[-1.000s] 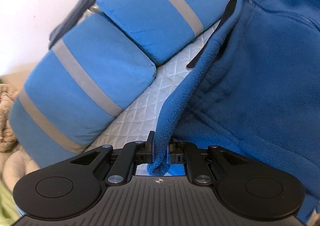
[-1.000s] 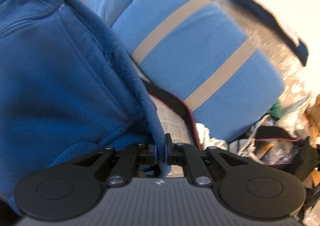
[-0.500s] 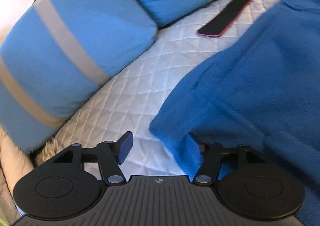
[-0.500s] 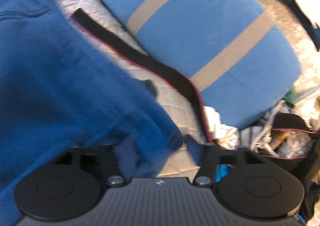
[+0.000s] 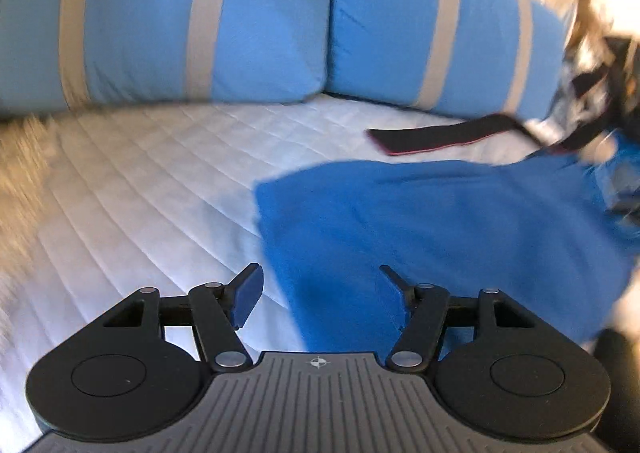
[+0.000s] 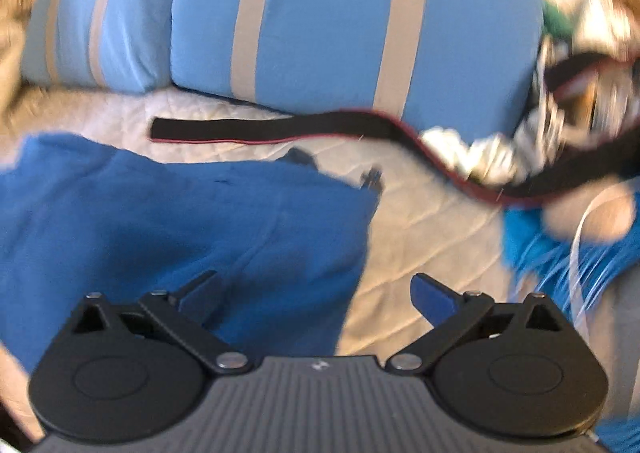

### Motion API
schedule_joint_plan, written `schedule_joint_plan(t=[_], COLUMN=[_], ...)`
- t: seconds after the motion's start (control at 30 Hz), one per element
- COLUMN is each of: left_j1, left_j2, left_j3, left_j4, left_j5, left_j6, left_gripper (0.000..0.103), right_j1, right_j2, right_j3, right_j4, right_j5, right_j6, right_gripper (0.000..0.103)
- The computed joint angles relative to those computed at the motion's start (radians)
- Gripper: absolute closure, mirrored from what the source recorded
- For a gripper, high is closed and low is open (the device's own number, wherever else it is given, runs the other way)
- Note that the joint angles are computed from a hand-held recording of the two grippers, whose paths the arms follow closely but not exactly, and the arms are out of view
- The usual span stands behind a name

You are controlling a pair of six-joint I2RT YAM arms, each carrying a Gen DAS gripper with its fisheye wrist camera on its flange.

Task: Fold clothes

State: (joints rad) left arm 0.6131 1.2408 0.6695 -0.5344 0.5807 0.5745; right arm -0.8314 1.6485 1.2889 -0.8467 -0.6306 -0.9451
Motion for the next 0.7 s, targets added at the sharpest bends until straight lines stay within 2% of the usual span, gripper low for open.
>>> schedule_joint_plan(t=[0.07,0.2,0.3,0.37,0.43,0.57,0.7], left_j1=[0.044,0.046,0.036,0.027,0.033,-0.006,-0.025], left_j2=[0.046,0.08,0.092,0.109,0.134,0.133,0.15], left_j3=[0.006,-0.088,-0.145,-0.136,-0.108,-0.102,-0.1], left_j4=[-0.065,0.036,0.138,0.133,0.108,0.124,0.135], left_j5=[0.073,0.035,-0.006,-0.048,-0.053,-0.115,-0.14], left_j6=[0.052,0.051,0.0,-0.034,-0.036,-0.07,-0.1], left_gripper=[0.042,0.04,0.028,0.02,0.018,0.007,0.005], right_j1=[-0.034,-0.087,-0.095,-0.091,-0.082,-0.079,-0.082], right_j2=[0.035,0.097,0.131,0.135,0.138,0.131,0.123], right_j3=[0.025,0.03,0.006,-0.023,-0.045,-0.059,-0.062], right_j4=[-0.093,-0.187,-0.18,-0.155,-0.131,-0.116,-0.115], right_j5=[-0.033,-0.076,-0.076,-0.067,-0.057,-0.05,-0.044], right_j6=[-0.021,-0.009,0.046,0.074,0.104,0.121,0.126], right_gripper=[0.0,0.0,0.0,0.0,0.0,0.0,0.0])
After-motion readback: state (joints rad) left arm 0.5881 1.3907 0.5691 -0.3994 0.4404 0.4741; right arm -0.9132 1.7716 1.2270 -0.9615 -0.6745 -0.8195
